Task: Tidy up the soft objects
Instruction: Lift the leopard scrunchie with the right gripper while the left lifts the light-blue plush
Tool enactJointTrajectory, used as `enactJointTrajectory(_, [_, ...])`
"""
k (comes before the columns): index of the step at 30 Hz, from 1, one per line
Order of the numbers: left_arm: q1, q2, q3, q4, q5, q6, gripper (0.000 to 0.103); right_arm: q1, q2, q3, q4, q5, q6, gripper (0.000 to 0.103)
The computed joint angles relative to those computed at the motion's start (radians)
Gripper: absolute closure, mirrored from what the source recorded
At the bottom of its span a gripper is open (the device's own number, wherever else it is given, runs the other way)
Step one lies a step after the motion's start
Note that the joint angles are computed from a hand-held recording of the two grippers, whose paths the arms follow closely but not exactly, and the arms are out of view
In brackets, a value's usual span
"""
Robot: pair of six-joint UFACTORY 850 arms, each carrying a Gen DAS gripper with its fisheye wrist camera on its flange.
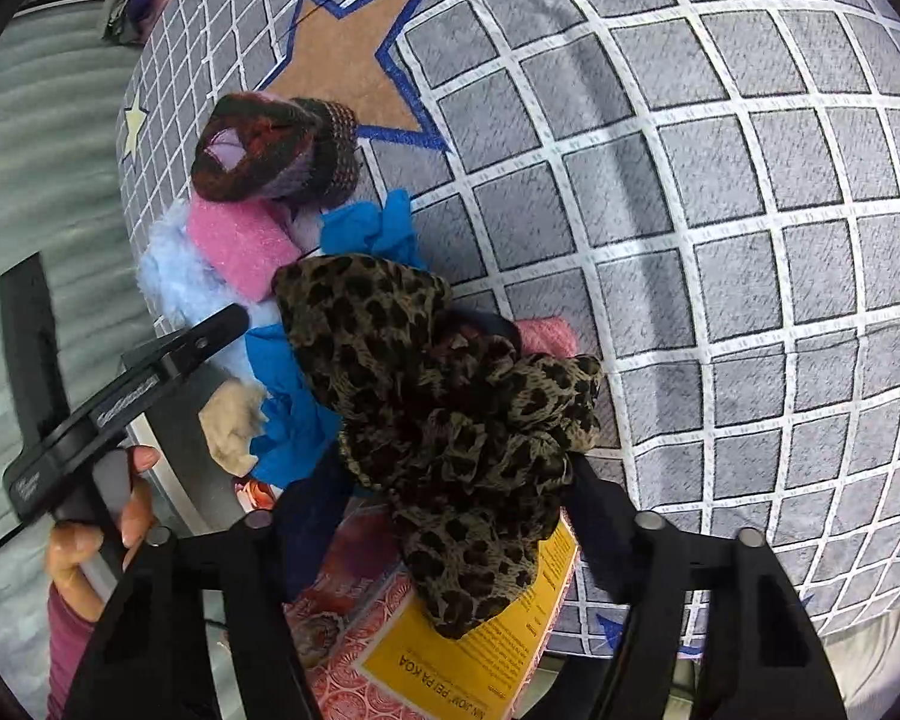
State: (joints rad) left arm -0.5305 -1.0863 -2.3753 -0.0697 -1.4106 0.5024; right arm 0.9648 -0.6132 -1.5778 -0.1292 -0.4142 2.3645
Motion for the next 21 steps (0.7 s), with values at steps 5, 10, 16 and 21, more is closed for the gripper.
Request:
enactJointTrajectory(5, [0.040, 0.085, 0.105, -0.081, 0.125, 0.076, 0.082, 0.027, 0.010, -0.029, -0.137, -0.097, 0.100, 0.051])
enactJointTrajectory(10, [0.058, 0.140, 0.151, -0.139, 0.190, 0.133, 0.082, 0.056, 0.034, -0.039, -0.271, -0.198, 0.223, 0.054])
enactJointTrajectory(16, [0.053, 0.253, 0.223, -0.204, 0.162, 0.172, 0.082, 0.073, 0.049, -0.057, -0.343, -0.283, 0.291, 0.054])
enactJointTrajectory(21, [0.048, 0.326, 0.291, -0.266, 0.166, 0.287, 0.082, 0.100, 0.042, -0.103, -0.330, -0.396, 0.288, 0.054])
